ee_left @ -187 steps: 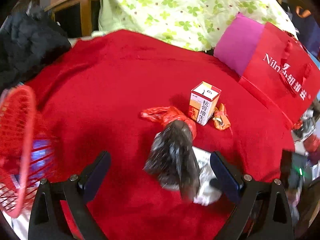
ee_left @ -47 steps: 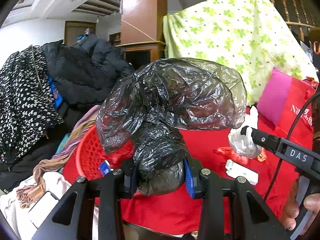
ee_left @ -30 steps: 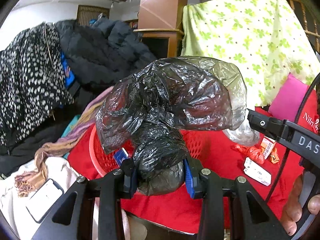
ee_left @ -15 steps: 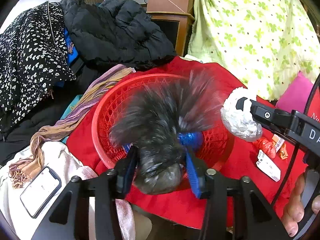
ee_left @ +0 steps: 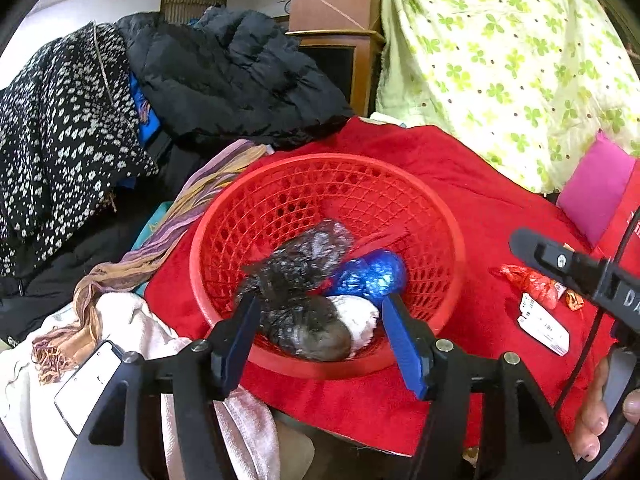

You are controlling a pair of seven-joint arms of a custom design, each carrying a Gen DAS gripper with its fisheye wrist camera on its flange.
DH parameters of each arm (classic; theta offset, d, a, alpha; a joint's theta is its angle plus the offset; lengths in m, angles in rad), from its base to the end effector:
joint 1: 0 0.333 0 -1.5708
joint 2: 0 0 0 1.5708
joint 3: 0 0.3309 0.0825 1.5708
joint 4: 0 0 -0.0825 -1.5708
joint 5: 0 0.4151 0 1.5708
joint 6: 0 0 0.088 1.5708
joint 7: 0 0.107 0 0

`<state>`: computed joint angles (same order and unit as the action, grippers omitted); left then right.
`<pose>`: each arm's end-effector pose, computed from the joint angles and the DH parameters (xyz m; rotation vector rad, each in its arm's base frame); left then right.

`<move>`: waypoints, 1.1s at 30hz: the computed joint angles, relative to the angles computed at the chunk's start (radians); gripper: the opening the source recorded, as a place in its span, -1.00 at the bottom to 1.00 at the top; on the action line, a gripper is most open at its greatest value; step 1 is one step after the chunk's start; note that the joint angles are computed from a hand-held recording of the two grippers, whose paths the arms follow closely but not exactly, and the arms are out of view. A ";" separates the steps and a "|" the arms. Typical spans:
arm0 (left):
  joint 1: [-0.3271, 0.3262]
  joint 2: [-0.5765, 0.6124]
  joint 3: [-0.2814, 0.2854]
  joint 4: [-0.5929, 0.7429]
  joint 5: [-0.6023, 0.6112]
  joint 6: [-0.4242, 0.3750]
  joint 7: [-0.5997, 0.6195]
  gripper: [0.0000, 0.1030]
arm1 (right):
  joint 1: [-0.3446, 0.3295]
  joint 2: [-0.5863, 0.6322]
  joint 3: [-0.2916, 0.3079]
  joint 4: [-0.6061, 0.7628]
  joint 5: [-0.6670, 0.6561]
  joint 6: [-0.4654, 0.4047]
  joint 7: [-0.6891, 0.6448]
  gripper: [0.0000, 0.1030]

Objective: Collect trash
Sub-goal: 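Move both open tools back from the basket toward the remaining trash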

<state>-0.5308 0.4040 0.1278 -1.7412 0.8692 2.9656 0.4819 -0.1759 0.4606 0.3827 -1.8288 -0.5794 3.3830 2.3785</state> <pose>0.6406 -0.3423 0.4192 -1.5886 1.8390 -0.9318 0.6911 0.1653 0.4266 -1.3787 1.5135 -0.4257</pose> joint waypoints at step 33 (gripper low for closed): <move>-0.072 0.046 -0.109 0.099 0.071 -0.068 0.146 0.45 | 0.261 -0.255 -0.475 -0.599 0.530 0.292 -0.242 0.16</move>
<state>-0.6025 0.4499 0.0193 -1.6423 0.9407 2.8981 0.6276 0.0852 0.2058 -0.0927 -2.4280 -0.0490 3.6746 2.1366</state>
